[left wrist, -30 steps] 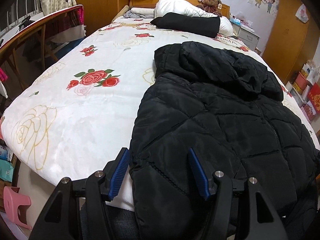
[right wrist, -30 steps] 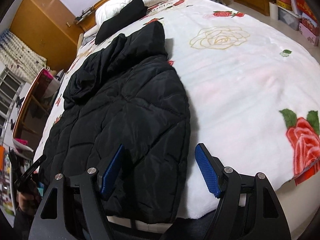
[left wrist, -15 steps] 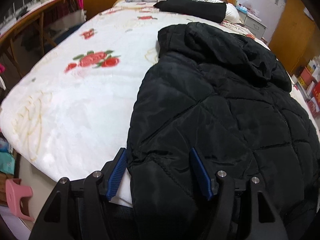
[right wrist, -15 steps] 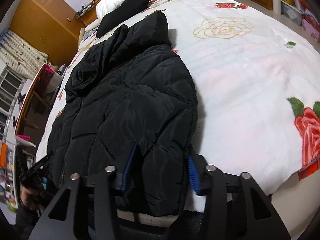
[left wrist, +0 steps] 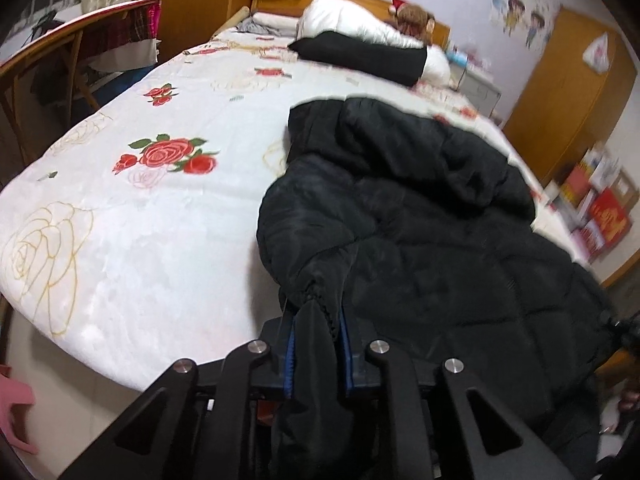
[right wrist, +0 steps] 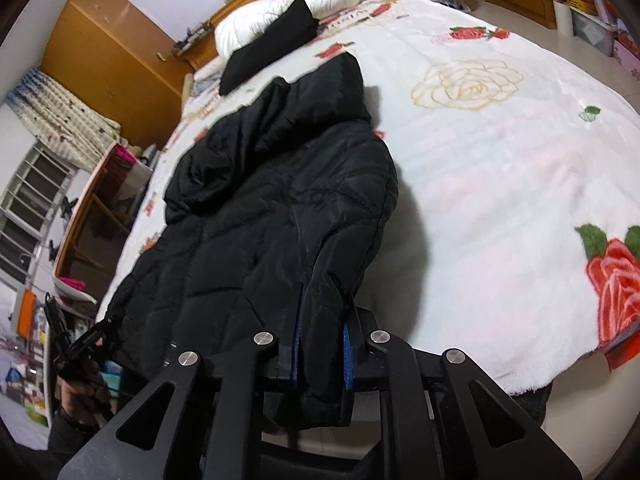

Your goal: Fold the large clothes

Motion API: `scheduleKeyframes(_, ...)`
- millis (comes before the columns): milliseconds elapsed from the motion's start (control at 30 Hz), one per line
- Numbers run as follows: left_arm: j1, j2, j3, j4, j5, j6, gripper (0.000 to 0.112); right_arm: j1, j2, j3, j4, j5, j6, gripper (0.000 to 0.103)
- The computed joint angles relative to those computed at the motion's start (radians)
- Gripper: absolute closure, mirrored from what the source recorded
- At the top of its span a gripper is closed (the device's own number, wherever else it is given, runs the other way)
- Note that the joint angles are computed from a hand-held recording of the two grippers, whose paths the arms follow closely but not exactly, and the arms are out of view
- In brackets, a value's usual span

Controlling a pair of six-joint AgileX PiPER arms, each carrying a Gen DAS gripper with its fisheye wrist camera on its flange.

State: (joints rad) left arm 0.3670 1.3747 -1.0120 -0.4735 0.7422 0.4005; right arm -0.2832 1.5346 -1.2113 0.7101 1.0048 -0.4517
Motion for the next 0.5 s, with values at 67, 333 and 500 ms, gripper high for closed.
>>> scheduleKeyframes(67, 0.031, 0.000, -0.022, -0.060, 0.026, 0.034, 0.096, 0.000, -0.001, -0.018, 0.016, 0.009, -0.007, 0.089)
scheduleKeyframes(333, 0.091, 0.033, -0.116, -0.194, 0.088, 0.097, 0.097, -0.019, 0.025, -0.096, 0.100, 0.041, -0.021, 0.089)
scheduleKeyframes(500, 0.109, 0.074, -0.190, -0.252, 0.110, 0.102, 0.097, -0.014, 0.049, -0.141, 0.137, 0.038, -0.017, 0.089)
